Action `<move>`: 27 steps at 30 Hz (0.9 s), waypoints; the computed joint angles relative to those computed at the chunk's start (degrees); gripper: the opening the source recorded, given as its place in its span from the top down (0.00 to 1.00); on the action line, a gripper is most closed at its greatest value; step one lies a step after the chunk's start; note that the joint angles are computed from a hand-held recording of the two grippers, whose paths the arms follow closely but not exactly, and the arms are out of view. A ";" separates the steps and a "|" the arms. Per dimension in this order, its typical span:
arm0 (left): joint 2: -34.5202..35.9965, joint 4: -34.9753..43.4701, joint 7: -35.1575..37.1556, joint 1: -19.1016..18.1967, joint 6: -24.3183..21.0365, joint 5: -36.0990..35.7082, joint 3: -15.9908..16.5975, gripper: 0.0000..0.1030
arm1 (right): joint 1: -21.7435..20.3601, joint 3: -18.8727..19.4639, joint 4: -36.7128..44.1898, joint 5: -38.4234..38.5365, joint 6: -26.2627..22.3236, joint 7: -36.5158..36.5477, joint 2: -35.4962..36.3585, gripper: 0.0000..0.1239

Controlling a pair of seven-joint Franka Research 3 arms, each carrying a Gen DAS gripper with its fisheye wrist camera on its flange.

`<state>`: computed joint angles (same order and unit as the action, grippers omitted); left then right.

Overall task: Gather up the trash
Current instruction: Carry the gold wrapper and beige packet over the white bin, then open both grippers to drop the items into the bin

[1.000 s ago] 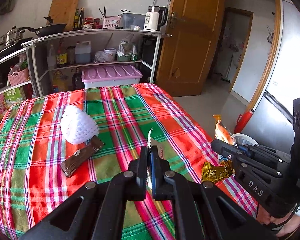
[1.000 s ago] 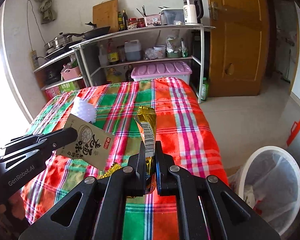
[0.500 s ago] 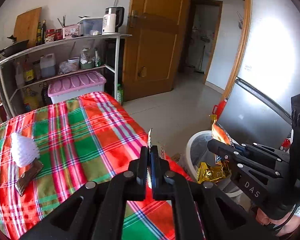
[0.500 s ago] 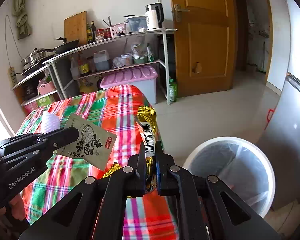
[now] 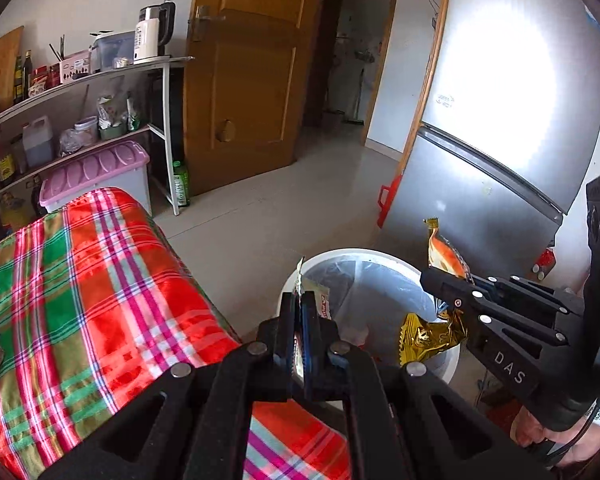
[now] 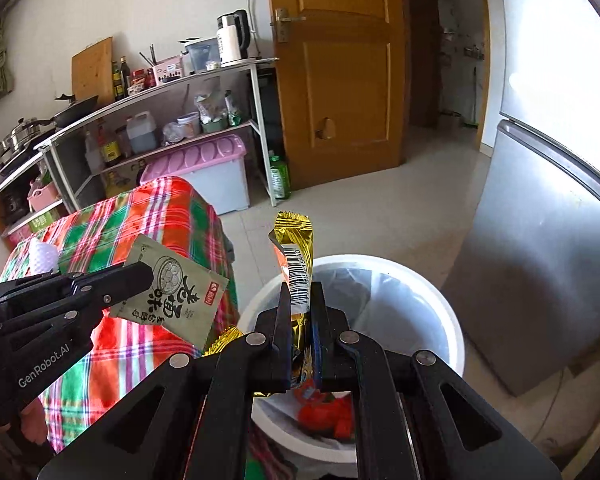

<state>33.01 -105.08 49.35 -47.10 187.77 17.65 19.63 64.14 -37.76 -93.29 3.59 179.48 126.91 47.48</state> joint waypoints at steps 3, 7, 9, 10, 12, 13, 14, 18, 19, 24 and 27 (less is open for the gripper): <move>1.73 3.72 1.07 4.18 -2.40 0.95 -5.50 0.97 | -0.01 -0.57 -1.25 0.19 -0.66 0.23 -0.33 0.95; 4.32 8.51 0.76 7.49 -5.64 3.48 -10.08 0.97 | -2.26 0.98 -1.62 -0.40 -1.52 0.43 -0.51 0.95; 5.94 11.28 0.62 9.20 -7.87 4.44 -12.53 0.97 | -4.46 2.97 -0.71 -1.02 -2.74 -0.04 -0.39 0.95; 6.56 12.32 0.33 9.69 -8.82 4.95 -13.25 0.97 | -5.20 3.55 -0.30 -1.58 -3.32 -0.03 -0.20 0.95; 7.51 13.94 -0.10 10.53 -10.44 6.12 -14.66 0.97 | -7.07 5.14 0.93 -2.80 -4.67 -0.04 0.29 0.95; 7.99 14.63 -0.68 10.19 -11.01 7.06 -14.36 0.97 | -7.66 5.72 1.01 -3.47 -5.01 0.26 0.36 0.95; 8.40 15.25 -1.22 10.21 -11.62 7.75 -14.50 0.97 | -8.39 6.39 1.20 -4.06 -5.11 0.53 0.50 0.95; 9.70 17.37 -1.14 13.58 -13.94 8.92 -19.02 0.97 | -11.40 9.21 3.13 -6.15 -7.58 1.55 1.35 0.94; 9.82 17.47 -1.69 13.56 -13.89 9.49 -18.94 0.96 | -12.39 10.25 3.46 -6.62 -7.85 1.66 1.38 0.94; 10.38 18.30 -2.32 14.98 -14.94 10.69 -20.67 0.80 | -14.54 12.02 4.86 -9.16 -9.60 4.46 1.82 0.80; 10.31 18.10 -2.81 15.44 -14.73 11.04 -21.06 0.68 | -15.25 12.61 4.36 -10.21 -8.62 6.14 1.46 0.60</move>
